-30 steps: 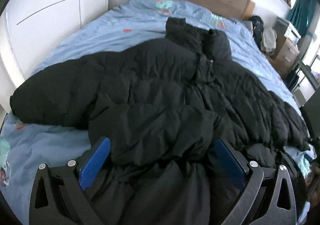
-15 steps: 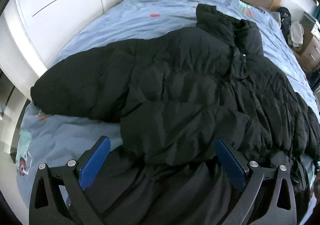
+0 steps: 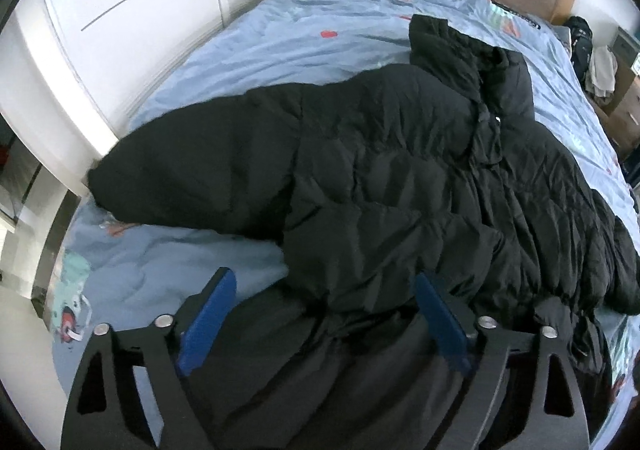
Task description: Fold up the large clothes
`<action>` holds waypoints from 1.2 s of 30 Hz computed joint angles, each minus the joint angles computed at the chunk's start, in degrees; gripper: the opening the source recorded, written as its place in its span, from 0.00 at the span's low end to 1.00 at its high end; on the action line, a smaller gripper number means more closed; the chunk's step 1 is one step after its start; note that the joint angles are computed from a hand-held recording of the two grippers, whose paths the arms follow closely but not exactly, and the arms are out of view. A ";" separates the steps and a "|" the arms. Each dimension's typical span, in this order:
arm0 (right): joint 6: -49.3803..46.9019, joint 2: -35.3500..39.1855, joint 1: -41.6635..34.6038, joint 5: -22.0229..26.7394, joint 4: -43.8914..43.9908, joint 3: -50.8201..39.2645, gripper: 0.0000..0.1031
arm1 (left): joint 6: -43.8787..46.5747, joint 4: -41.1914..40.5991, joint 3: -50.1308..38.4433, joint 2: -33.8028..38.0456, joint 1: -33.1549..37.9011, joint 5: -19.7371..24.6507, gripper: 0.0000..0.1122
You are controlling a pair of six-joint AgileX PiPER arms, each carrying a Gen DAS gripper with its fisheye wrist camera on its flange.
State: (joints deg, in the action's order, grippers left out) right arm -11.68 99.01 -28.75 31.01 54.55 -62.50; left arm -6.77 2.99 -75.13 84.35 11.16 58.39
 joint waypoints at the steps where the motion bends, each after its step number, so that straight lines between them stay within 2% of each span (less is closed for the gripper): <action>1: 1.76 -1.15 1.25 -0.03 -2.32 -1.32 0.13 | 0.75 -0.57 -0.40 -0.26 0.76 0.59 0.76; 9: 18.58 -3.51 12.47 5.08 -21.79 -16.15 0.11 | 6.92 -4.39 -3.11 -2.40 8.55 4.26 0.73; 19: 30.20 2.51 29.89 14.64 -36.81 -40.16 0.11 | 15.85 -9.68 -7.80 -1.84 21.71 7.17 0.72; 30: 31.36 14.18 46.72 25.69 -42.46 -64.71 0.11 | 23.43 -15.54 -11.39 1.43 33.50 10.84 0.74; 36: 30.81 20.27 53.77 30.52 -43.39 -73.45 0.11 | 25.90 -17.72 -11.26 2.16 38.08 11.33 0.75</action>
